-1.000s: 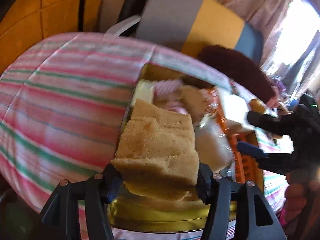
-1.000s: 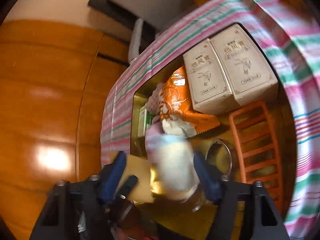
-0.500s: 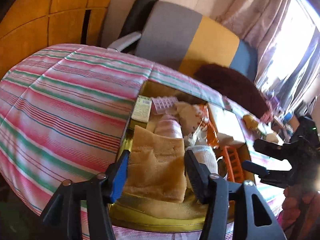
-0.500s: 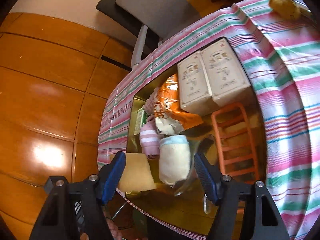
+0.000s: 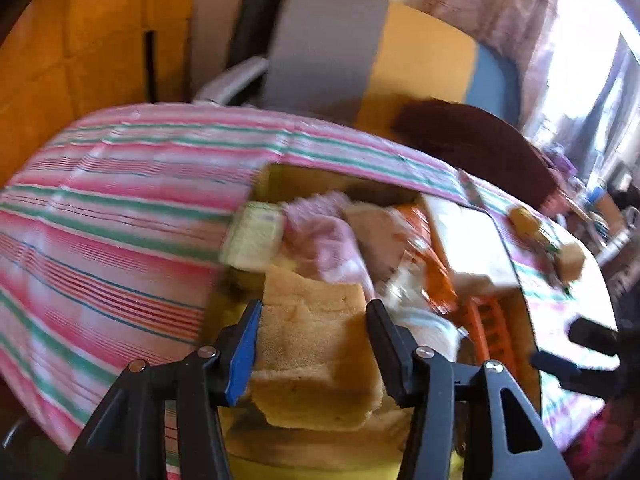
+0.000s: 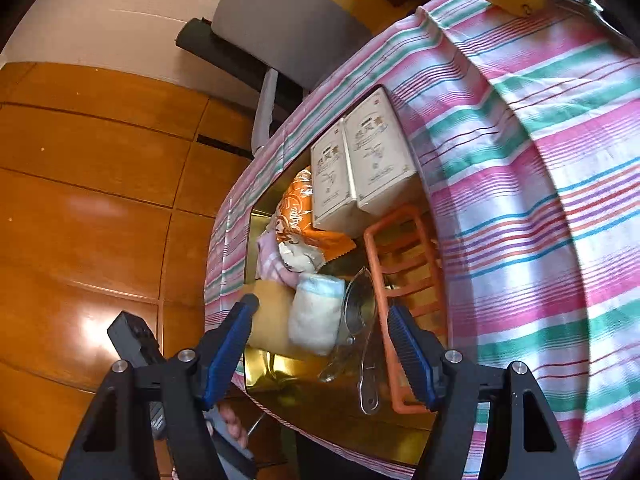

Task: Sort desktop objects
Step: 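Withdraw both open tools from the gold tray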

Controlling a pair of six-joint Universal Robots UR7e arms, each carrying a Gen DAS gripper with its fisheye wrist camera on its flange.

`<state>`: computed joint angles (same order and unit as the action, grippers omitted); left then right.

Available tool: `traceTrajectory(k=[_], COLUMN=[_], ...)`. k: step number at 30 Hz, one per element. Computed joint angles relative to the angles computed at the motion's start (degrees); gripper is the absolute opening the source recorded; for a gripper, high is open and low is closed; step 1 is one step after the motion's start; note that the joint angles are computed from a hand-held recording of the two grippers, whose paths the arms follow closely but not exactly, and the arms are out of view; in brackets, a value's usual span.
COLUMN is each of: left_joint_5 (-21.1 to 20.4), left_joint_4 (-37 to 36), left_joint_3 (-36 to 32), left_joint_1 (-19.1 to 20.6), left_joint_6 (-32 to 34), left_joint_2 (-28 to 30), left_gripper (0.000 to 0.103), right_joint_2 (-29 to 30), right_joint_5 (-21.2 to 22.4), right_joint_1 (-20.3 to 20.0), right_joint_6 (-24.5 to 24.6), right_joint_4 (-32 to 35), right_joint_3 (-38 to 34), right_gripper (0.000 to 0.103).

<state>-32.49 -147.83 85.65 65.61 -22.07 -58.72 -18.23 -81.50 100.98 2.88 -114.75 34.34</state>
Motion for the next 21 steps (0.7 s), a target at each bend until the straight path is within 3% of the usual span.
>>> traceTrajectory(k=[4, 9, 11, 13, 15, 19, 21], left_joint_5=[1.0, 4.6, 6.5, 11.1, 13.4, 11.6, 8.8], left_joint_4=[5.2, 11.3, 8.4, 5.3, -1.5, -10.5, -8.5], left_joint_3=[0.0, -0.6, 0.6, 1.3, 1.4, -1.2, -2.6], left_joint_1=[-0.3, -1.0, -1.9, -3.4, -4.4, -5.8, -6.2], left_joint_6=[-8.6, -10.8, -9.8, -8.7, -3.8, 4.5, 3.5], left_joint_2=[-2.3, -1.7, -1.7, -1.1, 0.0, 2.7, 3.5], left_gripper=[0.06, 0.065, 0.065, 0.065, 0.065, 0.065, 0.065], right_joint_2=[-2.1, -3.4, -4.2, -4.8, -5.4, -5.4, -4.6], right_joint_5=[-0.4, 0.6, -0.2, -1.5, -4.6, -11.5, -12.4], right_joint_1=[-0.9, -2.5, -3.0, -3.4, -3.8, -4.5, -5.4], right_joint_6=[-0.4, 0.6, 0.2, -0.3, -1.8, -4.3, -4.5], right_joint_4=[-1.4, -2.1, -2.6, -3.1, -3.7, -4.0, -2.0], right_joint_3=[2.0, 2.7, 3.1, 3.2, 2.7, 0.0, -3.0], right_gripper=[0.073, 0.073, 0.073, 0.073, 0.073, 0.073, 0.073])
